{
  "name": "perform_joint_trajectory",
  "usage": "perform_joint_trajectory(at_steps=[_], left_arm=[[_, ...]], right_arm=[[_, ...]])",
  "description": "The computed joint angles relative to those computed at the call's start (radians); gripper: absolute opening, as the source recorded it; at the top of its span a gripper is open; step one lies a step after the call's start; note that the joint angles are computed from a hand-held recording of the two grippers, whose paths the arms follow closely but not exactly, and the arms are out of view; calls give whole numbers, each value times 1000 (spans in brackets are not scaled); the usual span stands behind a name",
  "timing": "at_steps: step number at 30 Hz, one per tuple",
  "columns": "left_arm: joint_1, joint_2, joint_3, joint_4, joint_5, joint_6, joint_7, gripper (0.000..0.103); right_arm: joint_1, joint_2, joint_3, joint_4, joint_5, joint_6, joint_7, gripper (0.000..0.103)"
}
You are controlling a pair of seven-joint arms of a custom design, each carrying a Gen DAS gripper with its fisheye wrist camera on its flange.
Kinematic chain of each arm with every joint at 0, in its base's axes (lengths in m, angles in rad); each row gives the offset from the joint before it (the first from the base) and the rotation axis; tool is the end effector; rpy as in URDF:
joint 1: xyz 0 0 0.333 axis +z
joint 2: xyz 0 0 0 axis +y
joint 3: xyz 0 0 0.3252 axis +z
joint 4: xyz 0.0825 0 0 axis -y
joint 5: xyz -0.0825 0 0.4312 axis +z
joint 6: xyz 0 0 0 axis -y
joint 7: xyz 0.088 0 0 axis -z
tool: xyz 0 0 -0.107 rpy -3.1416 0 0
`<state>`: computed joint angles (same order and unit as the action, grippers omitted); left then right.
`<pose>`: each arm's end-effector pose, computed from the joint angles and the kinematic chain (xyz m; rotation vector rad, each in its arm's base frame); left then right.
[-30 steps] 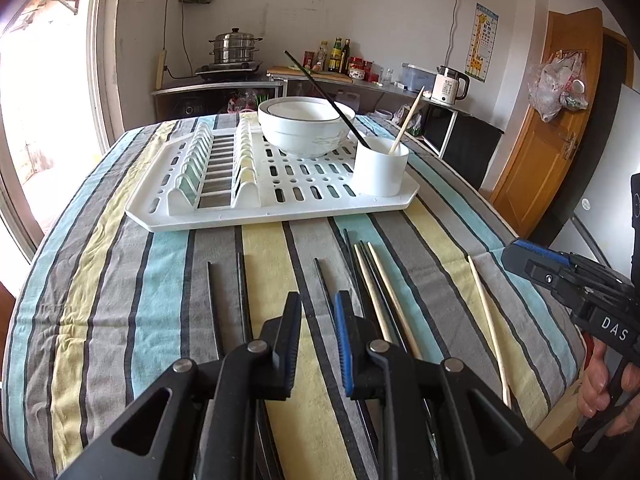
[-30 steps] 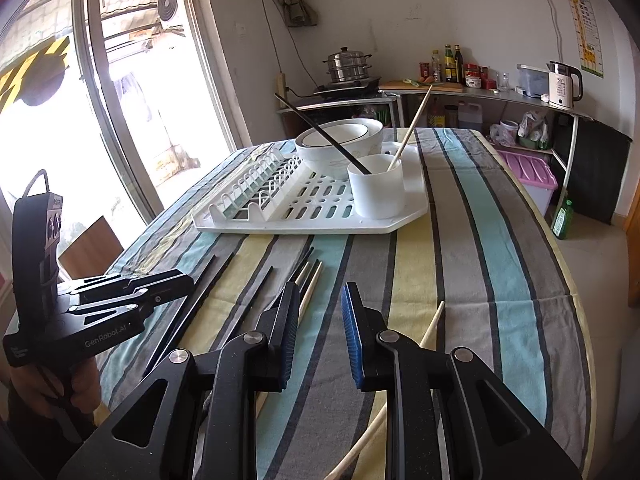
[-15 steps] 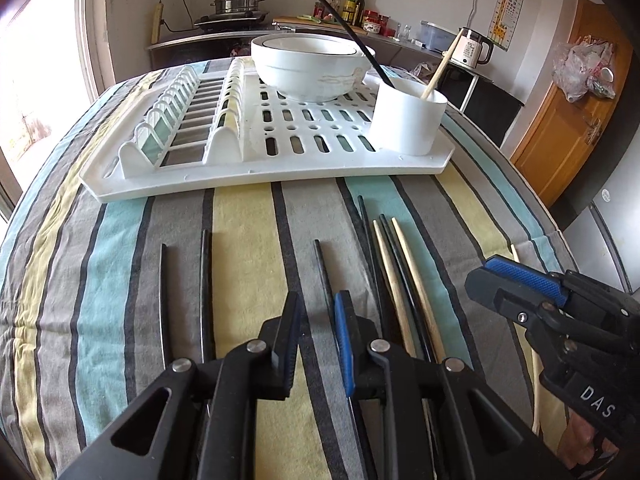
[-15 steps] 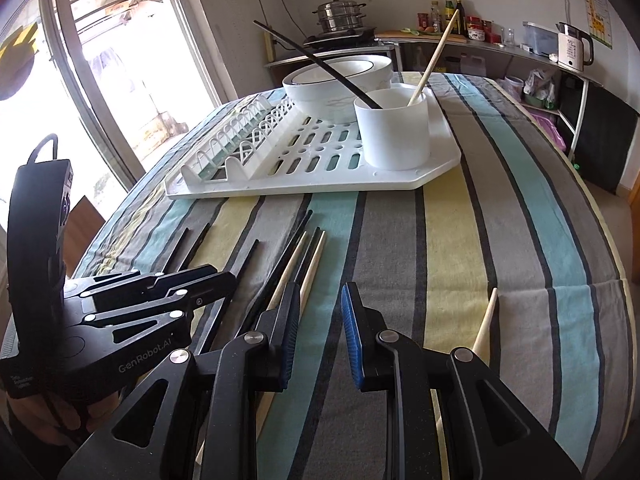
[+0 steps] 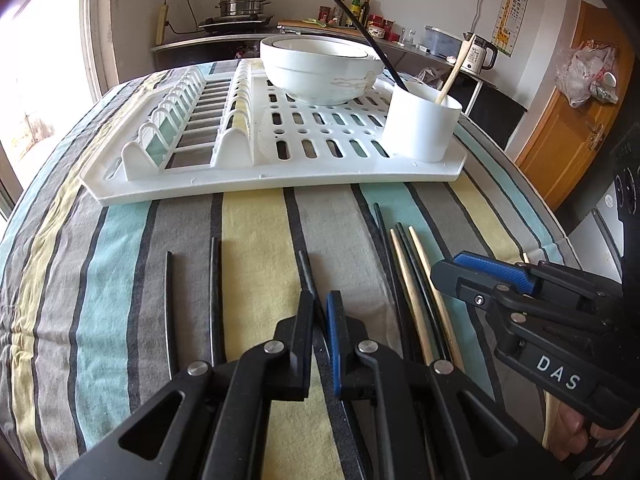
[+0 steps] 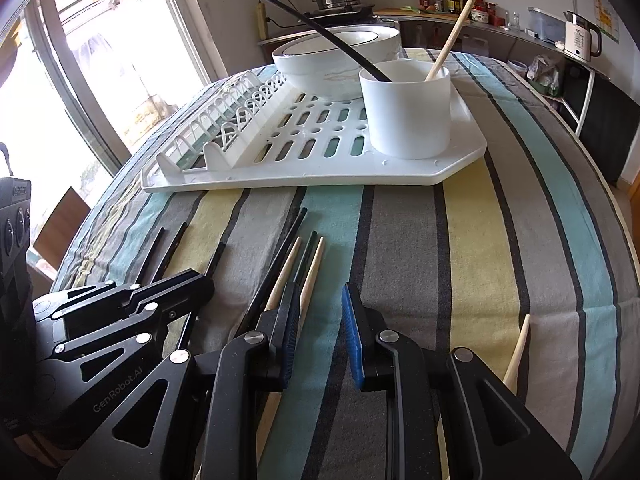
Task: Organize utensils
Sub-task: 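Move both tools back down to the remaining chopsticks on the cloth, then grasp another black chopstick with the left tool while the right tool grasps another wooden chopstick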
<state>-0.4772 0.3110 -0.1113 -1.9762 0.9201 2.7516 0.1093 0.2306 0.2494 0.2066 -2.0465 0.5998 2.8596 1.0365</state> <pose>0.5443 -0.3980 0.3304 -1.9784 1.7819 -0.7443 0.6155 0.2478 0.3547 -2.0993 1.3641 -0.1919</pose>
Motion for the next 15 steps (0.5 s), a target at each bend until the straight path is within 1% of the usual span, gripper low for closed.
perform_joint_trajectory(at_steps=[5,9,12,14,15], left_arm=[[2,-3,2,-6,5,13,-4,9],[1,-3,2,-5,7,10,-3,9],[2,-6,0,-10,3,11,-1,9],[3,-8,-1,-11,0,11,1,9],[3,-9,-1,-13,0,11,1,9]], right_arm=[[36,16,-37,18,-114,3,93,19],[73,15,-74,13,-255,10,196,18],[81,10,-83,7,-330,12,243,17],[89,10,-91,4,-382,17,271,10],[80,11,-82,4,-381,15,266,9]])
